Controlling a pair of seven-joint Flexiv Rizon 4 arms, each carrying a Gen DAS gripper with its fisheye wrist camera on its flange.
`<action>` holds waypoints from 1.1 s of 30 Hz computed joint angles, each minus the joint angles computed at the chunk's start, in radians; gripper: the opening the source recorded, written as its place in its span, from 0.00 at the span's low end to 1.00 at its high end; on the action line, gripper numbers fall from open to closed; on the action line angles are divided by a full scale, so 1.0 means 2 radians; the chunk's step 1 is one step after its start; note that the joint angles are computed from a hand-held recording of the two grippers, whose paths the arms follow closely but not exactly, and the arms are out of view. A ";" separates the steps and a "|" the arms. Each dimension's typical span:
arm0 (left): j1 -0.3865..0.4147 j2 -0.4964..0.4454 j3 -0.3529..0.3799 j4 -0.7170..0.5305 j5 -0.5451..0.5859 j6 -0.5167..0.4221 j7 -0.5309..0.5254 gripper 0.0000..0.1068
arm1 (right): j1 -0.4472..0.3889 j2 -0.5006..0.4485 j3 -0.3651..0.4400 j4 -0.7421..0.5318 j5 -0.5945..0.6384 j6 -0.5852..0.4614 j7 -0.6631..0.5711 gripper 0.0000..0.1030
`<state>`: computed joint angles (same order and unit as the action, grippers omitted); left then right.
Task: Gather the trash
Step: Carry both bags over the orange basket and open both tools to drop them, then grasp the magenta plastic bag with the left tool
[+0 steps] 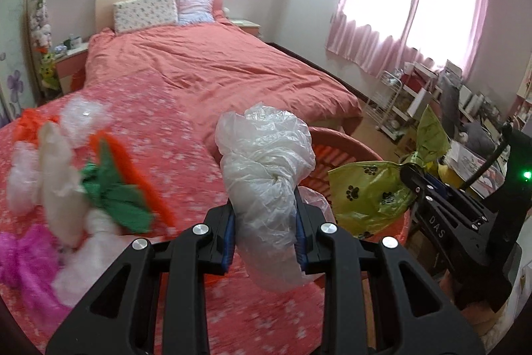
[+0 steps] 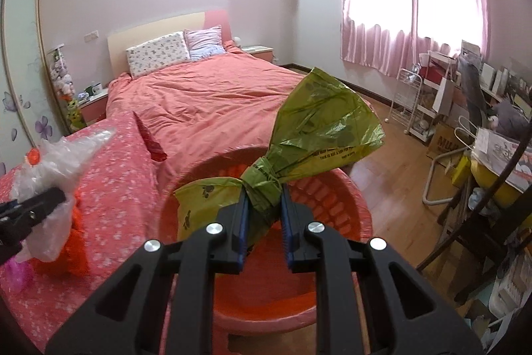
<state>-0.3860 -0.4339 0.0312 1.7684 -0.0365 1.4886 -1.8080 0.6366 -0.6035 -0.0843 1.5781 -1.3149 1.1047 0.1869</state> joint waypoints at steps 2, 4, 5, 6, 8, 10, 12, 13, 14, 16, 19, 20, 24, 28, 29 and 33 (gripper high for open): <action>0.005 -0.015 -0.014 -0.016 -0.006 -0.006 0.009 0.27 | -0.006 -0.002 -0.001 0.002 0.002 0.006 0.002 0.17; 0.005 -0.020 -0.021 -0.022 -0.010 -0.009 0.015 0.27 | -0.009 -0.002 -0.003 0.006 0.001 0.009 0.006 0.17; 0.007 -0.026 -0.026 -0.028 -0.013 -0.011 0.020 0.27 | -0.011 -0.002 -0.004 0.007 0.000 0.012 0.008 0.17; 0.009 -0.030 -0.032 -0.032 -0.016 -0.012 0.026 0.27 | -0.014 -0.003 -0.005 0.008 0.000 0.016 0.009 0.17; 0.010 -0.037 -0.036 -0.039 -0.021 -0.014 0.034 0.27 | -0.017 -0.004 -0.007 0.007 -0.002 0.021 0.009 0.18; 0.011 -0.046 -0.043 -0.049 -0.028 -0.019 0.042 0.27 | -0.018 -0.008 -0.008 0.004 -0.002 0.023 0.008 0.18; 0.012 -0.052 -0.048 -0.056 -0.033 -0.023 0.050 0.27 | -0.020 -0.010 -0.010 0.002 -0.001 0.026 0.006 0.18; 0.014 -0.052 -0.051 -0.056 -0.037 -0.025 0.054 0.27 | -0.020 -0.012 -0.010 0.000 0.000 0.027 0.004 0.18; 0.012 -0.056 -0.052 -0.061 -0.039 -0.029 0.056 0.27 | -0.021 -0.014 -0.011 -0.001 0.002 0.028 0.002 0.18; 0.012 -0.060 -0.054 -0.065 -0.043 -0.033 0.062 0.28 | -0.023 -0.016 -0.013 -0.001 0.003 0.034 0.001 0.19; 0.007 -0.066 -0.051 -0.075 -0.046 -0.045 0.065 0.29 | -0.023 -0.018 -0.018 -0.001 0.001 0.040 0.001 0.21; 0.008 -0.067 -0.052 -0.075 -0.048 -0.048 0.066 0.29 | -0.023 -0.019 -0.018 -0.001 0.001 0.041 0.001 0.21; 0.009 -0.070 -0.055 -0.080 -0.054 -0.062 0.068 0.35 | -0.024 -0.021 -0.020 0.000 0.002 0.047 -0.002 0.30; 0.003 -0.070 -0.047 -0.082 -0.050 -0.072 0.061 0.41 | -0.022 -0.020 -0.021 0.001 0.004 0.045 -0.001 0.34; 0.004 -0.070 -0.048 -0.082 -0.051 -0.073 0.062 0.43 | -0.021 -0.019 -0.021 0.002 0.004 0.045 0.000 0.35; 0.006 -0.069 -0.049 -0.080 -0.049 -0.077 0.062 0.47 | -0.021 -0.013 -0.021 0.012 -0.003 0.042 0.011 0.38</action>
<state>-0.3747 -0.5715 -0.0670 1.6086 -0.1348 1.3339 -1.6833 0.5938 -0.6289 -0.1273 1.6030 -1.3201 1.1878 0.2098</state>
